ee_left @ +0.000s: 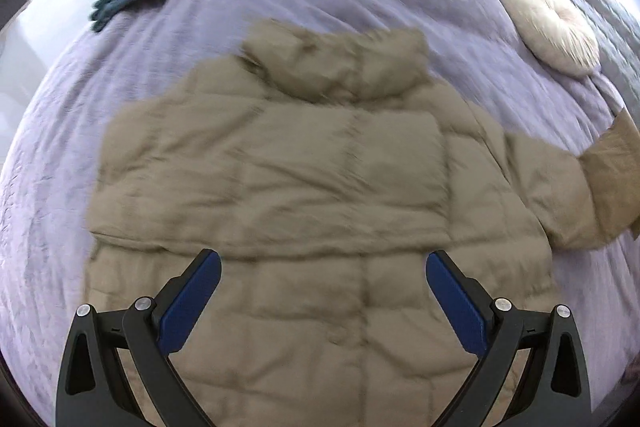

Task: Fold large clothes

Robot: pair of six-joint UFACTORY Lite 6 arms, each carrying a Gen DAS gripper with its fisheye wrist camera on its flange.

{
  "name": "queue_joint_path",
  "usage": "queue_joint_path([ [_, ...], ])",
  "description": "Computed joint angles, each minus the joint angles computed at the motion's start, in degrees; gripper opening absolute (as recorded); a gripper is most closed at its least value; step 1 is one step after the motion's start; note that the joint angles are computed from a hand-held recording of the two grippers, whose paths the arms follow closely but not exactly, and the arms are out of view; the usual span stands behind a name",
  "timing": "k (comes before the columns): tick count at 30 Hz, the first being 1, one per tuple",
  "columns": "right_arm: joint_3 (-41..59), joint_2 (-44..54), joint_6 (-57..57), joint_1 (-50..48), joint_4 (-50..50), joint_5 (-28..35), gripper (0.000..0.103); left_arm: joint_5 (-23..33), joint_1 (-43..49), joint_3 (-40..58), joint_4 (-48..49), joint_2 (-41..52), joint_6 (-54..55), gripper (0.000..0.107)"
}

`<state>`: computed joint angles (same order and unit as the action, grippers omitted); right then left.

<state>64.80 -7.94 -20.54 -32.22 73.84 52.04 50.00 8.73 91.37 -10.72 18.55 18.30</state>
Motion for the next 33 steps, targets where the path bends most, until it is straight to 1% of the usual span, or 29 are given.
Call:
queue_joint_path([
  [3,13.69,6.8,6.88,17.96,-10.52,-9.33,0.007,0.33,4.18,4.03,-1.43,2.6,1.63,0.103],
  [5,21.34,11.8,12.09,27.1,-18.3,-12.91,0.007,0.34,7.11,6.24,-2.39,4.34,3.03,0.103],
  [7,31.27,19.71,19.88,37.56,-29.13,-15.58,0.007,0.03,9.52,7.86,-3.29,5.94,4.32,0.103],
  [9,39.33,26.31,28.07,44.31,-38.75,-15.21,0.007,0.1,12.2,10.1,-4.23,7.95,5.71,0.103],
  [11,48.68,34.9,36.3,51.41,-47.72,-12.8,0.007,0.32,14.47,12.24,-5.55,9.81,7.15,0.103],
  [14,60.25,46.24,42.35,56.89,-52.9,-8.77,0.007,0.22,17.01,13.67,-7.04,11.35,9.34,0.103],
  [15,61.72,48.7,43.52,58.38,-53.65,-8.2,0.007,0.09,17.48,13.88,-7.38,11.74,9.94,0.103],
  [16,65.39,52.73,45.11,59.6,-54.73,-6.53,0.007,-0.18,17.87,13.98,-7.72,12.08,10.52,0.103],
  [17,67.06,55.87,46.56,60.44,-55.69,-5.76,0.009,-0.4,18.3,14.4,-8.09,12.78,11.22,0.103],
  [19,72.84,62.75,50.58,61.69,-57.47,-2.27,0.01,-0.28,18.85,14.76,-8.73,13.74,12.11,0.103],
  [20,73.82,64.09,52.01,61.74,-58.13,-1.04,0.01,0.13,19.03,15.34,-9.09,14.6,12.39,0.103],
  [21,72.93,64.86,53.48,61.95,-58.58,-1.07,0.01,0.49,19.11,15.63,-9.29,15.06,12.49,0.103],
  [22,69.63,63.87,54.09,61.85,-58.31,-2.48,0.011,0.88,19.08,16.18,-9.49,15.84,12.57,0.103],
  [23,63.94,61.13,54.69,62.46,-57.94,-4.96,0.025,1.18,19.02,16.65,-9.7,16.47,12.78,0.103],
  [24,59.15,58.81,53.98,62.13,-55.91,-7.96,0.034,1.37,19.0,16.88,-9.97,16.77,13.09,0.103],
  [25,55.97,56.92,53.14,61.89,-54.27,-9.91,0.06,1.6,18.98,17.0,-10.37,16.93,13.53,0.103],
  [26,52.91,54.84,52.16,61.65,-52.71,-11.87,0.08,1.64,18.86,17.16,-10.77,17.26,13.99,0.103],
  [27,51.17,53.21,52.67,61.58,-53.0,-12.69,0.082,1.51,18.73,16.69,-10.9,16.97,14.13,0.103],
  [29,48.98,49.92,55.88,61.62,-55.54,-11.93,0.082,1.51,18.46,16.63,-11.13,17.23,14.22,0.103],
  [31,40.59,42.69,57.33,60.9,-55.14,-14.65,0.082,1.91,18.37,17.17,-11.62,17.76,14.14,0.103],
  [32,37.77,40.17,58.63,60.98,-55.75,-16.33,0.082,2.13,18.27,17.53,-12.06,18.07,14.08,0.103],
  [33,32.54,35.74,60.97,60.27,-57.11,-18.02,0.082,2.26,18.09,17.82,-12.44,18.29,14.07,0.103],
])
